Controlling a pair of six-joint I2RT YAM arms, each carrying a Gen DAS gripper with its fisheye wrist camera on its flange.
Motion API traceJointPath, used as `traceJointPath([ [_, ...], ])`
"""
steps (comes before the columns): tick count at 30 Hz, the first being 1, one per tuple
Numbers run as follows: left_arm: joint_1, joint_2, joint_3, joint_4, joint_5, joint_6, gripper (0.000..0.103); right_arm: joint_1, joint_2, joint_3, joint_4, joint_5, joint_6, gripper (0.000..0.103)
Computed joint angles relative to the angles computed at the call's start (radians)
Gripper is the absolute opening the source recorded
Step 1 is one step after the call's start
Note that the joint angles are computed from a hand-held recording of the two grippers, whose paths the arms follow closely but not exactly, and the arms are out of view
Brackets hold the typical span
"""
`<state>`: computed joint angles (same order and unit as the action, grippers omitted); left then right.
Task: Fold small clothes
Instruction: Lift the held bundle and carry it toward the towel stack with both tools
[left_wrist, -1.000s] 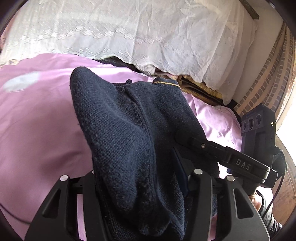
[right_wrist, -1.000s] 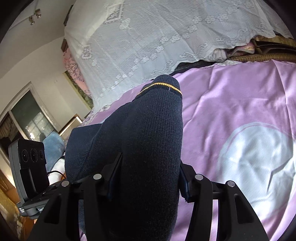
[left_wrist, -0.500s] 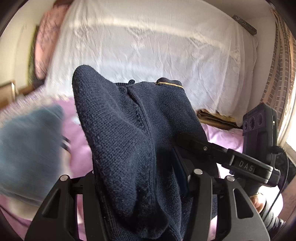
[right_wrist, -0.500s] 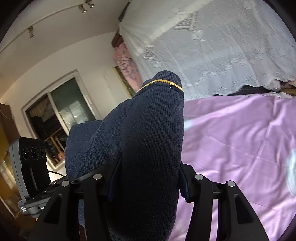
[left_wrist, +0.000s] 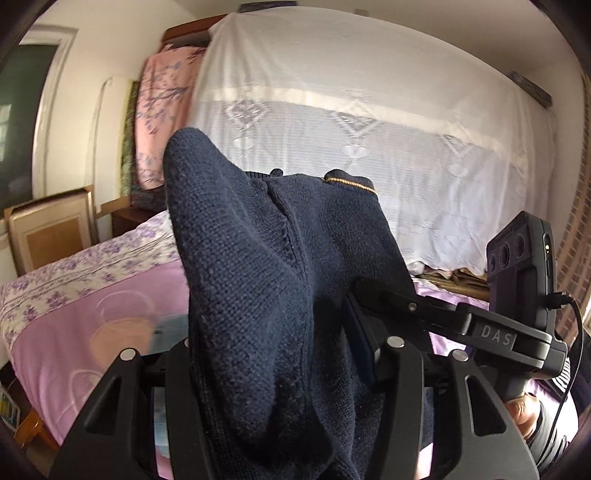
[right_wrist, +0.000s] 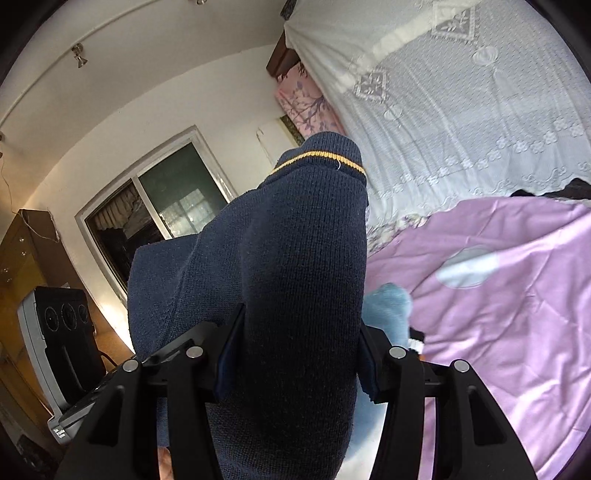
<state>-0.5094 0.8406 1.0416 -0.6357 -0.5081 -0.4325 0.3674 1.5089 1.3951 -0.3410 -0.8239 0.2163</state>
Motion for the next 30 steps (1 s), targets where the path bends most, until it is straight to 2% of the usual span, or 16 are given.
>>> traceJointPath([
  [4, 0.312, -0.053, -0.067, 0.032, 0.303, 0.066, 0.051, 0.098, 0.093, 0.071, -0.017, 0.084, 0.021, 0.054],
  [6, 0.466, -0.03, -0.096, 0.078, 0.469, 0.089, 0.051, 0.128, 0.15, 0.116, -0.028, 0.122, 0.038, 0.054],
  [8, 0.577, 0.004, -0.122, 0.117, 0.592, 0.119, 0.051, 0.148, 0.191, 0.142, -0.035, 0.164, 0.049, 0.053],
  [13, 0.733, 0.212, -0.184, 0.219, 0.796, 0.144, 0.052, 0.17, 0.333, 0.244, -0.16, 0.3, 0.023, 0.054],
  [14, 0.754, 0.25, -0.213, 0.265, 0.835, 0.138, 0.055, 0.168, 0.36, 0.247, -0.159, 0.312, 0.02, 0.056],
  [15, 0.772, 0.277, -0.248, 0.323, 0.871, 0.125, 0.058, 0.161, 0.383, 0.234, -0.135, 0.317, 0.019, 0.063],
  [17, 0.783, 0.283, -0.293, 0.398, 0.904, 0.117, 0.059, 0.145, 0.405, 0.18, -0.044, 0.315, 0.029, 0.075],
  [20, 0.753, 0.261, -0.317, 0.422, 0.859, 0.108, 0.059, 0.135, 0.412, 0.164, -0.015, 0.288, 0.04, 0.076],
  [24, 0.76, 0.231, -0.372, 0.479, 0.876, 0.082, 0.06, 0.14, 0.407, 0.149, 0.008, 0.299, 0.019, 0.078],
  [28, 0.75, 0.203, -0.327, 0.386, 0.844, 0.058, 0.062, 0.135, 0.431, 0.216, -0.053, 0.283, 0.0, 0.08],
  [29, 0.742, 0.185, -0.312, 0.353, 0.816, 0.059, 0.066, 0.132, 0.432, 0.233, -0.072, 0.279, -0.009, 0.08],
  [30, 0.721, 0.16, -0.301, 0.321, 0.761, 0.059, 0.075, 0.132, 0.426, 0.238, -0.082, 0.281, -0.017, 0.08],
])
